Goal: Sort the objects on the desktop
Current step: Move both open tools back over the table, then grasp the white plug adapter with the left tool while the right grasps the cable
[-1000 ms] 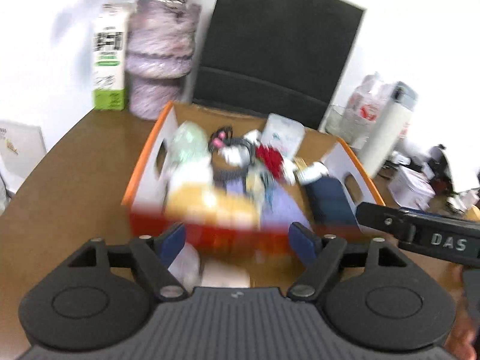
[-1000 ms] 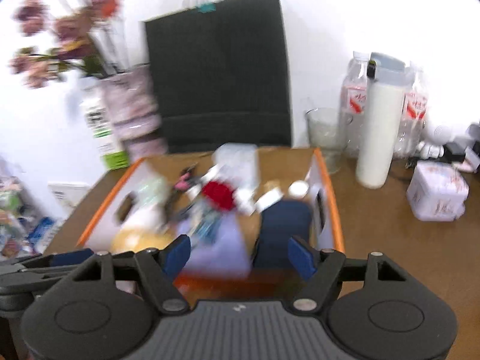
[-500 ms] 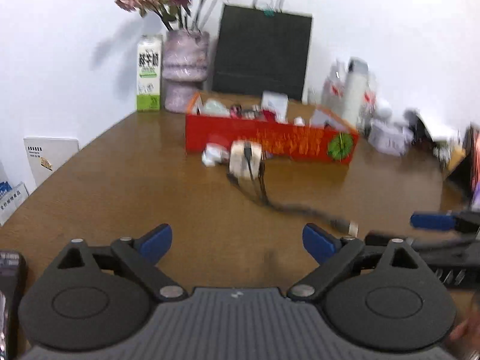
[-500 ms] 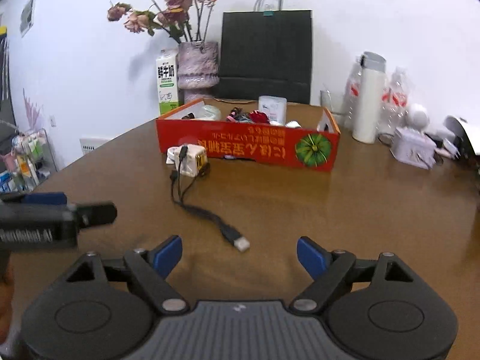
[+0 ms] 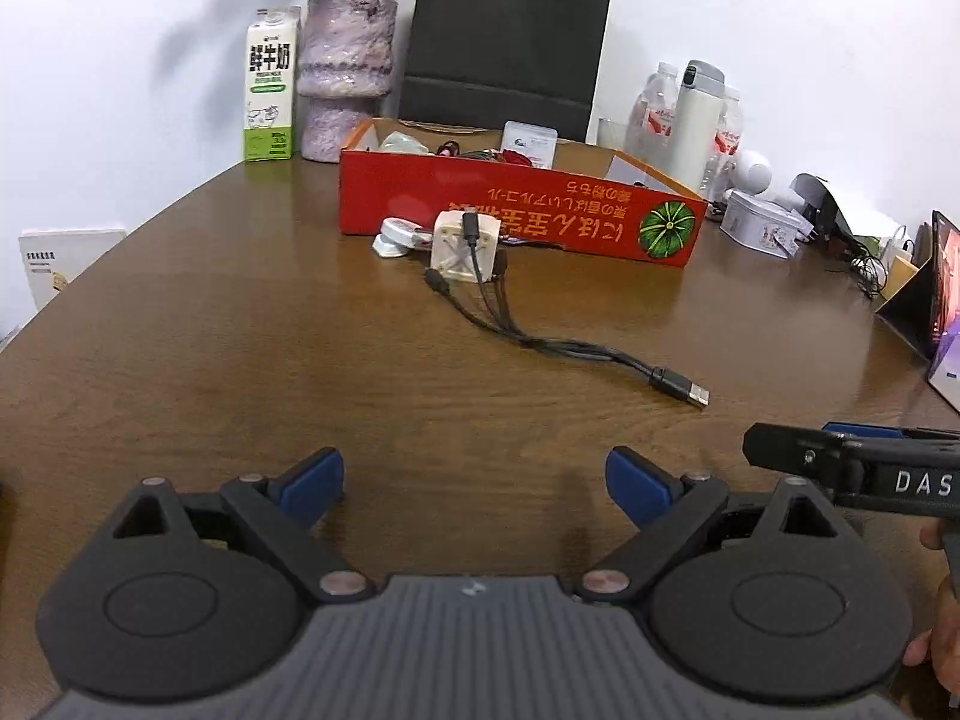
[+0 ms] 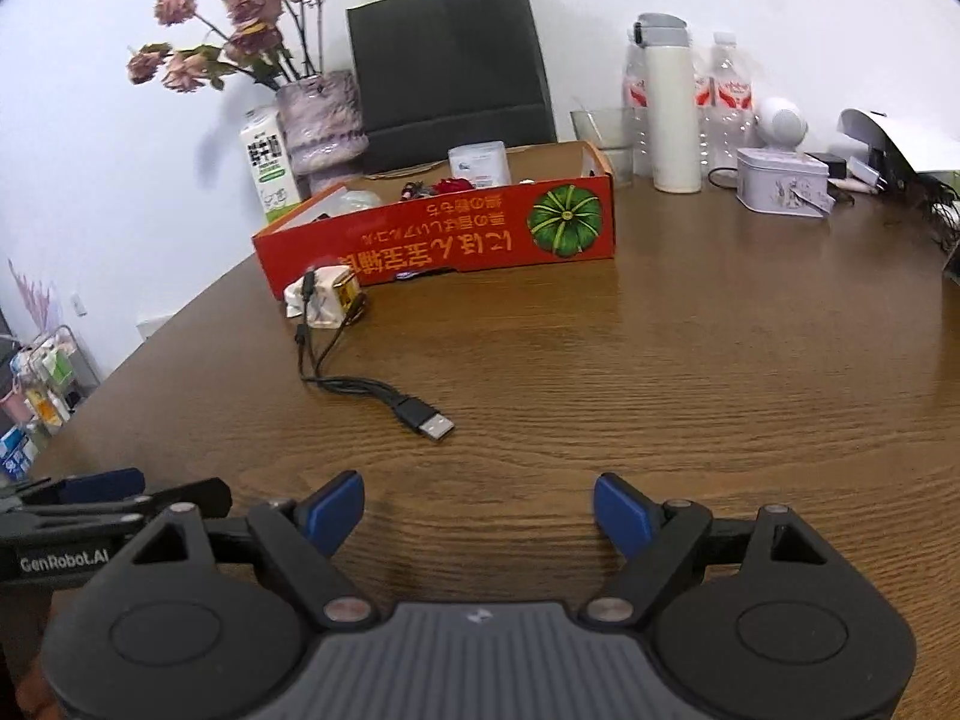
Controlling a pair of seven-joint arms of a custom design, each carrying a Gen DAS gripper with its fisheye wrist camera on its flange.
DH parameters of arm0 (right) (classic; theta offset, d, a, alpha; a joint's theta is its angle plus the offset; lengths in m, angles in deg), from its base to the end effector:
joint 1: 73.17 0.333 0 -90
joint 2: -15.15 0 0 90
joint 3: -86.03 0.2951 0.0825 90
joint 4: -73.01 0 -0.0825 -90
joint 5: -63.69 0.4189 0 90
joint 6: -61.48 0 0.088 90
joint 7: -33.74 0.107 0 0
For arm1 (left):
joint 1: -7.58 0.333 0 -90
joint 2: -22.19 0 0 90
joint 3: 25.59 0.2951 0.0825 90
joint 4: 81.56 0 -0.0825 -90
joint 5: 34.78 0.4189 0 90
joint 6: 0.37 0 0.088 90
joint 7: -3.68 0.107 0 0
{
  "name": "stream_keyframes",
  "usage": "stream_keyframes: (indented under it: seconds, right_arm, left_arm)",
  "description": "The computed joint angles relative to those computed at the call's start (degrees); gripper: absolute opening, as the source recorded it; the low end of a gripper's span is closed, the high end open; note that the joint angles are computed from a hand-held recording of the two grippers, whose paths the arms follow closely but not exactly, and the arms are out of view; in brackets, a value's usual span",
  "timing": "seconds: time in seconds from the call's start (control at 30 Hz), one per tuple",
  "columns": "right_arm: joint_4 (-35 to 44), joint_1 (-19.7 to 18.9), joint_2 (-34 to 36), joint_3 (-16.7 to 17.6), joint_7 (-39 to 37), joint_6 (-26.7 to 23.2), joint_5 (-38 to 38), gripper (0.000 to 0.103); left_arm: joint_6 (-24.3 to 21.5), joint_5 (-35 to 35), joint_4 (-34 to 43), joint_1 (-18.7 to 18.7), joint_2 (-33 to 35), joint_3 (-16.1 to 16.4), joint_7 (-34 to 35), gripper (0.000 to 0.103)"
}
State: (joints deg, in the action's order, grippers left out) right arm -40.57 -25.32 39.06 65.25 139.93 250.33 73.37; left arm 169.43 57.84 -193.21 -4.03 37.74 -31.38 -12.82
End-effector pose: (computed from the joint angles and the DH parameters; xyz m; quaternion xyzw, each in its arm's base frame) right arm 0.6015 0.3101 0.3362 -0.6657 0.5960 -0.2075 0.3982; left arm 0.5882 -0.2527 0.3347 -0.6448 0.6167 -0.3556 0.2784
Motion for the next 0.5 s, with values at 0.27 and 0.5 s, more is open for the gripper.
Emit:
stream_keyframes:
  seconds: [0.27,0.5]
  right_arm:
    - [15.2,-10.1,7.4,7.5,-1.2,-6.9,-6.3,0.078]
    - [30.5,-24.2,15.9,25.0,-11.0,-14.2,-11.1,0.068]
  left_arm:
    - [3.0,-15.3,17.0,1.8,11.6,1.6,17.1,0.089]
    - [4.1,-32.1,27.8,5.2,21.5,-0.5,33.1,0.078]
